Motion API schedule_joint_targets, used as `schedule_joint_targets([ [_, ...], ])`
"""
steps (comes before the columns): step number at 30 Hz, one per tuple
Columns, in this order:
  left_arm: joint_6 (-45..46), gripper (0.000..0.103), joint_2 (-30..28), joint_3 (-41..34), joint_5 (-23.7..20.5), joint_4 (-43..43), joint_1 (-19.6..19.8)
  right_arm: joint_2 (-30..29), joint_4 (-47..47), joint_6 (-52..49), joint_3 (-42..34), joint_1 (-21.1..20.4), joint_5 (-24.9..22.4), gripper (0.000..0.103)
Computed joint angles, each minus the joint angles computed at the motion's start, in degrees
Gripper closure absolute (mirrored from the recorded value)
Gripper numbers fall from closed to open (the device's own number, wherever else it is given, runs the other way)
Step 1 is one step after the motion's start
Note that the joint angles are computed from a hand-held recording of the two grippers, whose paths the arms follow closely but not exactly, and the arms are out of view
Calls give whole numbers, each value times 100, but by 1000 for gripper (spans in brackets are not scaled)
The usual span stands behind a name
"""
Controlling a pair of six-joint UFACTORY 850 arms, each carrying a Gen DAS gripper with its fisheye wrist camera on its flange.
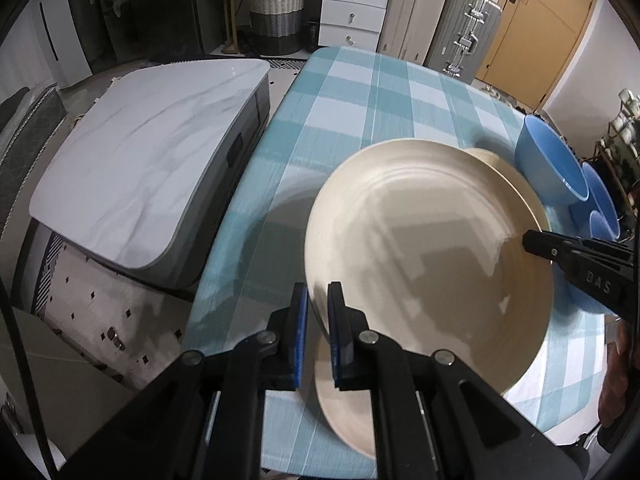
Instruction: Organize plates and bowls
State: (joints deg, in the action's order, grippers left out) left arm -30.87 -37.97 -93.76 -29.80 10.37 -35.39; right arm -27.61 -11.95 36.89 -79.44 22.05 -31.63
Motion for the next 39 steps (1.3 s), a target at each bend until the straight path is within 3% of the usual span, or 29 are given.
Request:
schedule_joint_targets([
  [8,-262,96,156,511,4,236,-125,355,-263,515,776,244,332,96],
  [18,-545,96,125,625,-59,696,-289,557,-451,1132,1436,363,750,96],
  [39,-408,96,126,734,-26,896,-441,524,-885,1242,1442,529,493,95],
])
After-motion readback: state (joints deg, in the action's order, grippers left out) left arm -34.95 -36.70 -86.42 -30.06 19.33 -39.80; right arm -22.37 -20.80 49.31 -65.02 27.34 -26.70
